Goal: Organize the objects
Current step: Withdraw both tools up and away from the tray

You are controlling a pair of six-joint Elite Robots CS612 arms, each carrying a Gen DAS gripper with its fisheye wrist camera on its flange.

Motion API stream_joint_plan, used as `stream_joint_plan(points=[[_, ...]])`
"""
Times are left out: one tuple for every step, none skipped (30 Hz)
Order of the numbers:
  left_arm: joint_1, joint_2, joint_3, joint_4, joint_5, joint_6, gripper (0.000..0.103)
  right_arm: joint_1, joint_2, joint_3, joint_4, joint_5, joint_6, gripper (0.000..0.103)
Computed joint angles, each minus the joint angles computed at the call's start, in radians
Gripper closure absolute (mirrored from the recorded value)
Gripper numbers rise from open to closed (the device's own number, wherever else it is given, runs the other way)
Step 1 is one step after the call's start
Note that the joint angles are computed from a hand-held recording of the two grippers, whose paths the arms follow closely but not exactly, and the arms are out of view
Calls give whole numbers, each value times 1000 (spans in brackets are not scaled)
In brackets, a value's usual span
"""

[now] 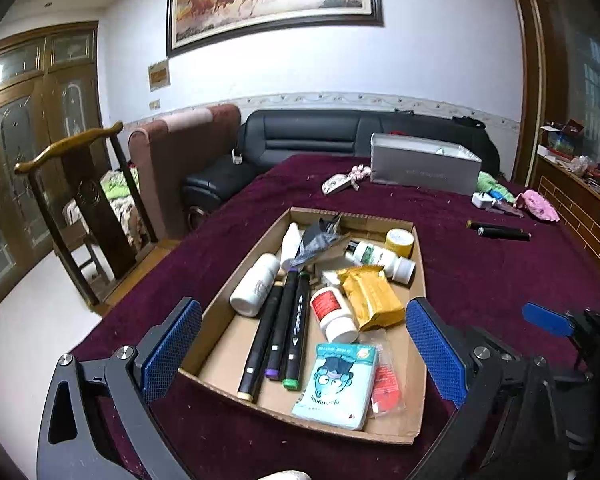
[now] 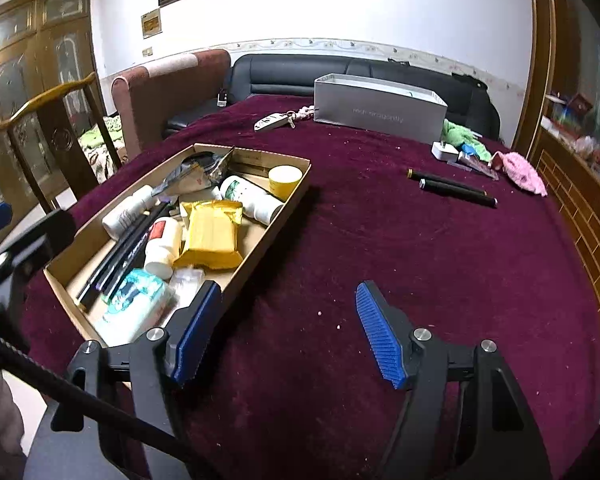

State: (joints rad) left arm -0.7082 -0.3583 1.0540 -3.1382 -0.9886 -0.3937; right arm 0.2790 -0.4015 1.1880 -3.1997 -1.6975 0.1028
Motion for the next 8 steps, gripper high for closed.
stream_joint_plan(points=[[2,0,-3,18,-8,-15,3,1,1,2,-2,-3,-5,33],[4,0,-4,35,-13,-31,3,2,1,4,-6,-1,-12,33],[5,1,-7,50,-11,-43,3,2,1,6,-8,0,-16,33],[5,2,-8,62,-10,-55,3,2,2,7,-7,1,-21,33],[7,3,-10,66,-17,-61,3,2,3,6,-5,3,-25,33],[8,2,-9,66,-27,-63,3,2,4,5,-3,3,-27,33],[9,3,-10,65,-35,-61,3,1,4,5,-1,7,-26,33],[9,3,-11,66,-33,-60,3,-1,4,6,-1,11,-23,33]])
